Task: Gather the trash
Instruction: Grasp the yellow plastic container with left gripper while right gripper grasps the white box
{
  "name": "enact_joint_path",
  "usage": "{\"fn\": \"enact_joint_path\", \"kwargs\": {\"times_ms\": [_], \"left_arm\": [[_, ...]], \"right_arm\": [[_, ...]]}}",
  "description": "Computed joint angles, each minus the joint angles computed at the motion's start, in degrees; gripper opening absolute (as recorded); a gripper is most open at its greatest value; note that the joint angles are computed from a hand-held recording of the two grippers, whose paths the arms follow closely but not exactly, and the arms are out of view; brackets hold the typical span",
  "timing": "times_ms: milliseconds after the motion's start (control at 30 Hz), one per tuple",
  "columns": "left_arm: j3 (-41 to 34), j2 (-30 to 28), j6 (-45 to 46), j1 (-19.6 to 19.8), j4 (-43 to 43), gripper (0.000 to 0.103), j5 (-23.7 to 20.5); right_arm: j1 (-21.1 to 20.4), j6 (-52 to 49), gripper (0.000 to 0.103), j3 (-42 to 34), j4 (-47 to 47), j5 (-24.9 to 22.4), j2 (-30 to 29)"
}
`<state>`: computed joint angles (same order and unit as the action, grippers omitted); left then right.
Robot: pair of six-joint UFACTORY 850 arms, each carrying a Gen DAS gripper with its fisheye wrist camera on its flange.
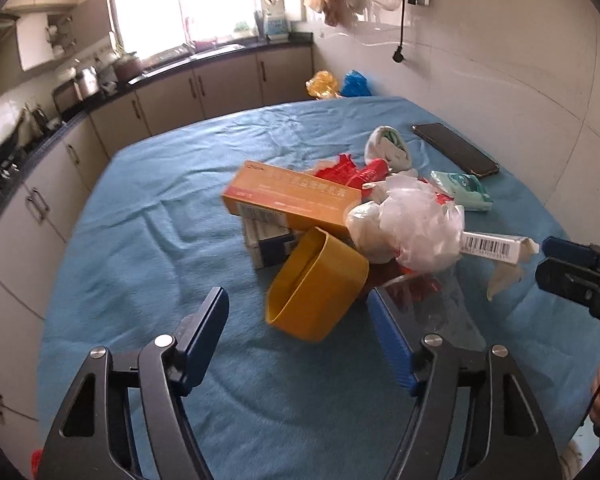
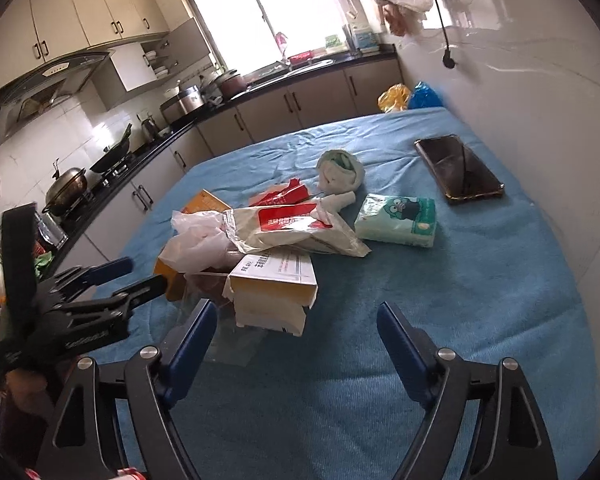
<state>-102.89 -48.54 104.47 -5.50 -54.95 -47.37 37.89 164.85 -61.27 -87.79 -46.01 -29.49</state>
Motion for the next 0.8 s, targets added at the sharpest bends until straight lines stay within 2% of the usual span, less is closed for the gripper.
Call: {"fn": "enact_joint_path", "kwargs": {"times_ms": [100, 133, 167, 200, 233, 300, 400, 467, 533, 600, 633, 667, 733, 800], "left_arm": [[-0.88, -0.98, -0.48, -0.73, 1.12, 0.071, -0.19], [-0.75, -1.02, -0.30, -0.95, 1.23, 0.066, -0.16], [-1.13, -1.34, -0.79, -1.16, 2.09, 0.060, -0.71], [-1.58, -1.64, -1.83, -1.32, 3.33, 0.041, -1.27], [-1.83, -1.81, -3.19, -1.55, 4.66, 0.027, -1.56], [-1.89, -1.92, -5.24, -1.65, 6.11, 0.018, -1.96], [-0.88, -1.18, -6.10, -1.12, 5.61, 0.018, -1.90], [-0.60, -0.71, -7.15, -0.34, 5.22, 0.018, -2.57], [-0.30, -0.19, -7.53, 0.44, 4.65, 0.018, -3.12], [-0.03, 0.42, -8.05, 1.62, 4.33, 0.018, -4.10], [0.09, 0.66, -8.20, 2.22, 4.12, 0.018, -4.65], [0.28, 0.99, -8.37, 3.04, 3.86, 0.018, -5.39], [0.29, 1.28, -9.07, 4.24, 3.83, 0.018, -6.47], [-0.48, 1.10, -10.50, 5.79, 3.89, 0.018, -8.39]], "right_arm": [[-1.33, 0.82, 0.086, -0.07, -1.95, 2.35, -0.34], [-1.57, 0.24, 0.086, -0.43, -1.97, 2.51, -0.67], [-1.77, -0.33, 0.086, -0.78, -2.01, 2.58, -0.96], [-1.95, -0.88, 0.086, -1.06, -1.98, 2.57, -1.23], [-2.17, -1.92, 0.086, -1.59, -1.52, 2.49, -1.60], [-2.53, -4.25, 0.085, -2.60, -0.31, 2.20, -2.29], [-3.12, -6.91, 0.065, -3.44, 1.03, 2.93, -2.89], [-3.52, -7.43, 0.042, -3.46, 1.46, 4.60, -2.96], [-3.92, -6.71, 0.033, -2.97, 0.96, 6.80, -2.82], [-3.67, -7.61, 0.034, -3.02, 2.12, 6.52, -2.89], [-3.43, -8.68, 0.042, -3.15, 2.93, 6.01, -2.99], [-3.29, -11.39, 0.063, -3.70, 5.32, 5.48, -3.25], [-3.04, -14.42, 0.082, -4.38, 7.97, 4.38, -3.59], [-2.96, -16.47, 0.082, -4.91, 8.50, 4.17, -3.94]]}}
